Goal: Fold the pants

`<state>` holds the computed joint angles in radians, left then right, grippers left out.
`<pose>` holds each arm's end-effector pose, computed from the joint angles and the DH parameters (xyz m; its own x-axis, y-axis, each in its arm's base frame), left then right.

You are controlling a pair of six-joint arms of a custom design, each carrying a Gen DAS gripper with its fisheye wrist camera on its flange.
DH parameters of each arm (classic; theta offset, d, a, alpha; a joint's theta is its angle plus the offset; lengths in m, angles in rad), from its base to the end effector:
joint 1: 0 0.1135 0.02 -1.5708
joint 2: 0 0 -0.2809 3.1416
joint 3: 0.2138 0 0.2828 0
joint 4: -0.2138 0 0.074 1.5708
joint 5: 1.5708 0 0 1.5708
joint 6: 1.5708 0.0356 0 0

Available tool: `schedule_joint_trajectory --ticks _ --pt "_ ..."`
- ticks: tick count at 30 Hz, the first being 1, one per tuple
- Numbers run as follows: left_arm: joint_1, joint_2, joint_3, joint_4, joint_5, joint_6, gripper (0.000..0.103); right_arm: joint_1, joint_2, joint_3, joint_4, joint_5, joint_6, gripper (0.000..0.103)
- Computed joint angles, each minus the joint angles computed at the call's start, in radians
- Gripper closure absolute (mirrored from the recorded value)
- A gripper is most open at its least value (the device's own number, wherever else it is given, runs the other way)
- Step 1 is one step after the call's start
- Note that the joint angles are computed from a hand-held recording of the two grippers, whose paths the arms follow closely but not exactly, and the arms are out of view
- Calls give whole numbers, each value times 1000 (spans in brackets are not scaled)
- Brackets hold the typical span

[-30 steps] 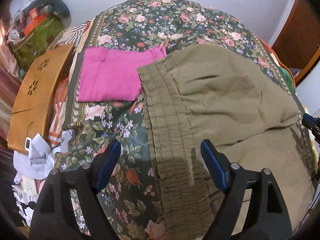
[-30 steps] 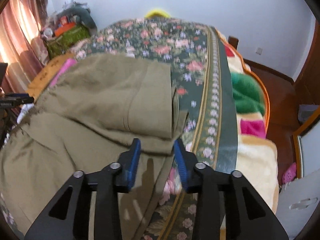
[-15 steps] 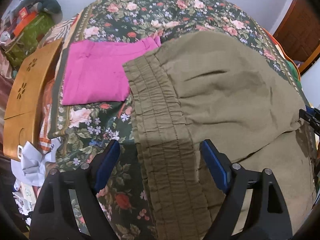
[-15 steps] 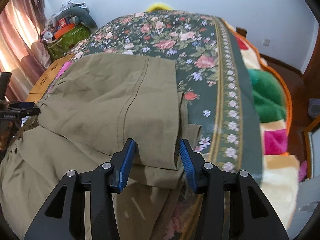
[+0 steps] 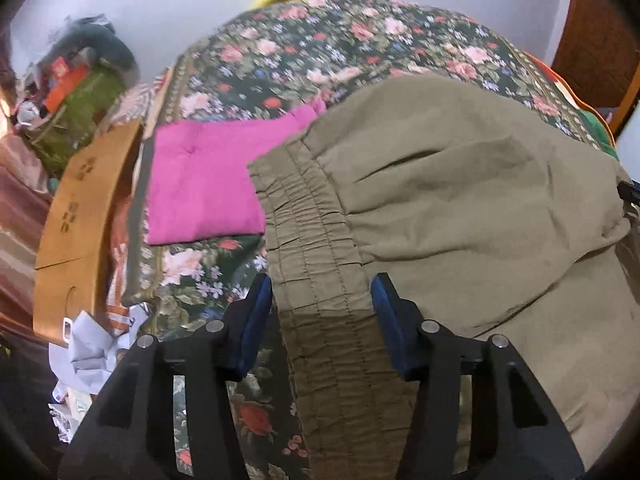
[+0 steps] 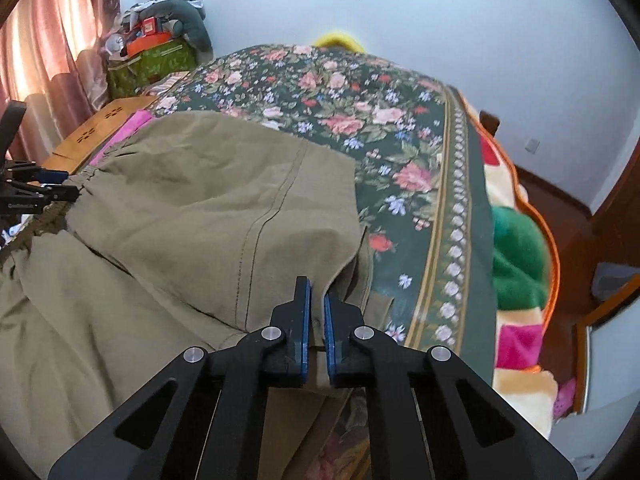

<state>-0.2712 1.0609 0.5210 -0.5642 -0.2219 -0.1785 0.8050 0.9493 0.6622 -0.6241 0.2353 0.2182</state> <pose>0.1945 -0.0460 0.1710 -0.8762 0.0639 -0.4777 0.0105 0.9935 0.1135 0.1481 0.1421 0.2353 -0.6650 -0.3879 -0.6382 -0.4691 0.8819 -0.0472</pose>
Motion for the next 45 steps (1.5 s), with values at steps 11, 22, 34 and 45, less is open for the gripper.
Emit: schedule_joint_trajectory --ticks 11,22,34,45 --pt "43 48 -21 42 26 -26 44 -96 162 17 7 -99 26 99" --pt "146 -71 40 -118 112 46 36 -93 72 101 -115 -125 44 88" --pt "263 -24 202 -110 154 102 15 -101 101 277 -55 -112 -6 56" --pt "330 317 270 53 189 110 15 -184 433 371 82 -171 -55 55"
